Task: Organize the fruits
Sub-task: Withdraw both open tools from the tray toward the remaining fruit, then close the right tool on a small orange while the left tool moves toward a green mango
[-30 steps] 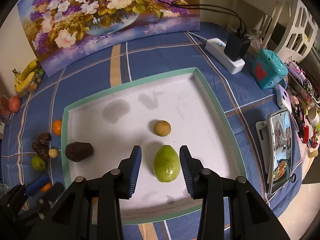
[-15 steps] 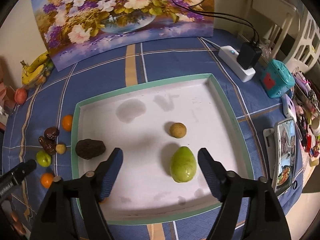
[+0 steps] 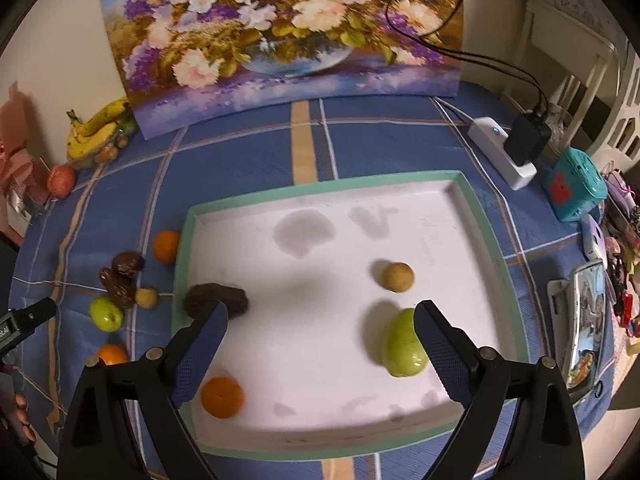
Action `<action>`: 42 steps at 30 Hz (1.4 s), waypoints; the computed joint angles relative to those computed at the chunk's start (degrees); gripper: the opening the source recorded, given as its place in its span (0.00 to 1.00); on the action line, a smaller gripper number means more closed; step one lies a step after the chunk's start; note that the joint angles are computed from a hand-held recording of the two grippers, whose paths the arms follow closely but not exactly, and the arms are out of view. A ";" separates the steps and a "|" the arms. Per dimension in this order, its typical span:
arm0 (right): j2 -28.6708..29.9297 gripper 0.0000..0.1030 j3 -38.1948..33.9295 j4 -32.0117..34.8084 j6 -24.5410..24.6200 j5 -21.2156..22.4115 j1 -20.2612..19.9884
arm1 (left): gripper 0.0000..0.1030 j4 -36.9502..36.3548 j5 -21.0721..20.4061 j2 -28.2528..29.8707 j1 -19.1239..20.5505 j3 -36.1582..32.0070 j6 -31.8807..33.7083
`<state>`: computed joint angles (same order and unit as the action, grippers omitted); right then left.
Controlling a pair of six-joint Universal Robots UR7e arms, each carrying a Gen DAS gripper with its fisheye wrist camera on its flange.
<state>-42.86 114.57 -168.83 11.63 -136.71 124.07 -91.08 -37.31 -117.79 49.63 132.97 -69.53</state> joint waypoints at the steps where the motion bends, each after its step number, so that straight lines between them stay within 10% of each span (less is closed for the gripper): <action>1: 0.35 0.92 -0.15 -0.86 -0.43 0.28 0.18 | 1.00 0.81 0.30 -0.15 0.00 -0.16 -0.56; 42: 10.44 0.92 -7.83 -2.24 -3.89 13.42 4.02 | 1.00 -9.37 -0.50 -5.81 1.04 1.20 11.85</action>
